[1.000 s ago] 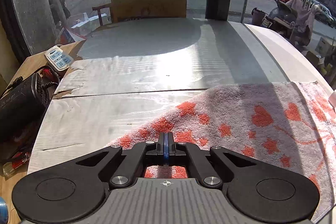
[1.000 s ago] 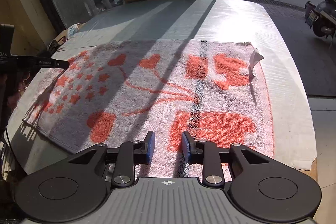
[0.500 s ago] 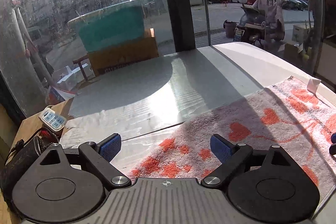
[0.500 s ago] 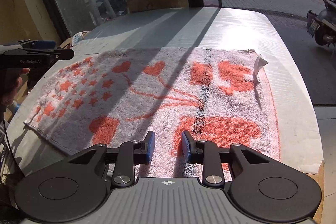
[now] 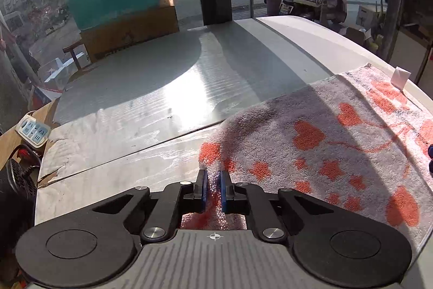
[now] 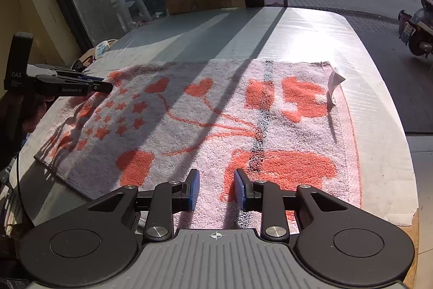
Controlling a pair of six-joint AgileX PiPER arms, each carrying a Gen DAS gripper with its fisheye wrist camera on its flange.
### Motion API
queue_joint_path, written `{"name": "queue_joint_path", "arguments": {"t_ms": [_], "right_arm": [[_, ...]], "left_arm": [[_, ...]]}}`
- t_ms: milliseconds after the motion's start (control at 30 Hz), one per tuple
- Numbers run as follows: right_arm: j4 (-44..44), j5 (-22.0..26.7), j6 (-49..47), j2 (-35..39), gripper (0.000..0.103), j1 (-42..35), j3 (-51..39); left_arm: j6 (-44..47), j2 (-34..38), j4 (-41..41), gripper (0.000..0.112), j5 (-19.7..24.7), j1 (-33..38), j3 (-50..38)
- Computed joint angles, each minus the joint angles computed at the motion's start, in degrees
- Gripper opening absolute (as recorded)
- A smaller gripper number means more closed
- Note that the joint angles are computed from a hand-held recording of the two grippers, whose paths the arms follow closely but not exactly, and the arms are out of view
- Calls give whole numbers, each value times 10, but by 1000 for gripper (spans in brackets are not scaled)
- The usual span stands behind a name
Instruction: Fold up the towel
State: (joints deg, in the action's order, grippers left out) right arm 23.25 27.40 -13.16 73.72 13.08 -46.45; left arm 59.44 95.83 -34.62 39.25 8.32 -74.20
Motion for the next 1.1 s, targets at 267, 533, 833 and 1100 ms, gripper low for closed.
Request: {"name": "queue_joint_path", "arguments": {"t_ms": [267,533,833,1100], "right_arm": [[-10,-3,6,-6,29,3,5],[-64,-13,55,-10,30,23,8],[-104,-17,81,-15,30,37,14],[-79,-11,47,-12,30,26,10]], "left_arm": [[274,-214,-192,56,189,49,167],[177,-184,-142,66,103,45,136],[-44,39,-41,66,206,-2,-72],[4,-31,-57,15,239,8,-6]]}}
